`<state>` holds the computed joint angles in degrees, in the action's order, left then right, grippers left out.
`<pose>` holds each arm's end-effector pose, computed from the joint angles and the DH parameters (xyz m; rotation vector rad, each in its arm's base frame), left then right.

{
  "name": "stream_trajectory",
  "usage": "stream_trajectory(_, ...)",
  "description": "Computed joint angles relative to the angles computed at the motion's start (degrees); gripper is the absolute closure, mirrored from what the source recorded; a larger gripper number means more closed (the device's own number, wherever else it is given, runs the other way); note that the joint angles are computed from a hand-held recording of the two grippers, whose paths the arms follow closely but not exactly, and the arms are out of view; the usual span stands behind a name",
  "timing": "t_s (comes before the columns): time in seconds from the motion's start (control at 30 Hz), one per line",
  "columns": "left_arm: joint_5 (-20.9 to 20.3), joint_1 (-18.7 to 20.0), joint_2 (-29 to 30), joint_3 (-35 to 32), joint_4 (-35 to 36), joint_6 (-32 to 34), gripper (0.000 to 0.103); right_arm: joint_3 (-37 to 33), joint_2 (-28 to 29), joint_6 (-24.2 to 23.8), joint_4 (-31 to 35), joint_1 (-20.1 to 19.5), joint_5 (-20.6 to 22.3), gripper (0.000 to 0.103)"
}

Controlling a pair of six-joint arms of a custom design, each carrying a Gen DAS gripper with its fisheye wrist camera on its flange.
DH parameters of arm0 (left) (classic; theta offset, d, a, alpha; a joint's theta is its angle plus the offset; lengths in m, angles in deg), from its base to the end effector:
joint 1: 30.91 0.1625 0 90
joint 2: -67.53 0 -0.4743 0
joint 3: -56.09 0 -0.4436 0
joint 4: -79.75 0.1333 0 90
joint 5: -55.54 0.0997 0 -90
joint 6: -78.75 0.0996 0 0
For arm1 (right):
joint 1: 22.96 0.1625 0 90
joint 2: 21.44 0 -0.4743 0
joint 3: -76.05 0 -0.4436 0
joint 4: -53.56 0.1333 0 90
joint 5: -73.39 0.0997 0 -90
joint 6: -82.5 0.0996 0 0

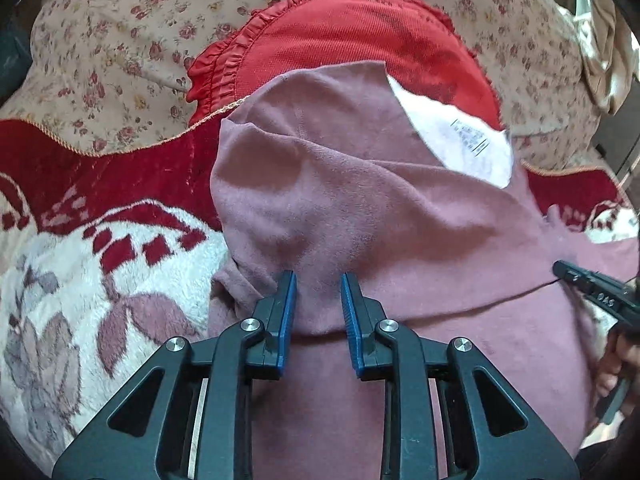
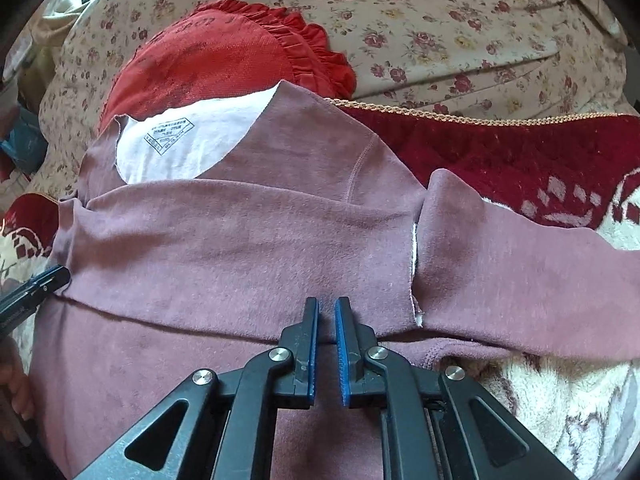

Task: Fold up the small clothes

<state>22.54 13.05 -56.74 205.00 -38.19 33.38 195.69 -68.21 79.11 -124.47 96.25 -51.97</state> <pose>-0.0214 -0.3218 0.3211 -0.0227 2.3148 -0.9461 0.3457 -0.4632 0.0318 0.6122 -2.4790 0.5126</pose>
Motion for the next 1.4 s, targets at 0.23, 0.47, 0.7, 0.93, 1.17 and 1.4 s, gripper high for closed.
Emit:
stream_trajectory(0.23, -2.57, -7.43, -8.30, 3.47, -1.07, -2.25, 0.073, 6.04, -5.25, -1.43, -10.58, 2.86, -3.10, 0.092)
stream_trajectory(0.47, -7.77, -5.27, -3.41, 5.17, -16.44, 5.66, 0.050, 16.23, -17.47, -3.21, -26.90, -1.11, -14.33, 0.077)
stream_trajectory(0.7, -12.67, -0.86, 1.70, 4.97, -23.38, 7.46, 0.050, 21.42, -28.31, -5.80, -36.54, -12.53, -8.62, 0.072)
stream_trajectory(0.93, -12.99, -0.55, 4.54, 5.14, -26.73, 9.98, 0.050, 20.21, -29.02, -5.71, -38.36, -18.09, -3.06, 0.072)
stream_trajectory(1.17, -14.99, 0.67, 6.45, 4.96, -30.06, 12.34, 0.050, 18.56, -27.80, -4.12, -40.92, -18.42, -3.13, 0.087)
stream_trajectory(1.4, -16.89, 1.12, 8.35, 4.92, -35.36, 14.37, 0.050, 18.03, -26.52, -2.78, -39.36, -14.67, -0.45, 0.100)
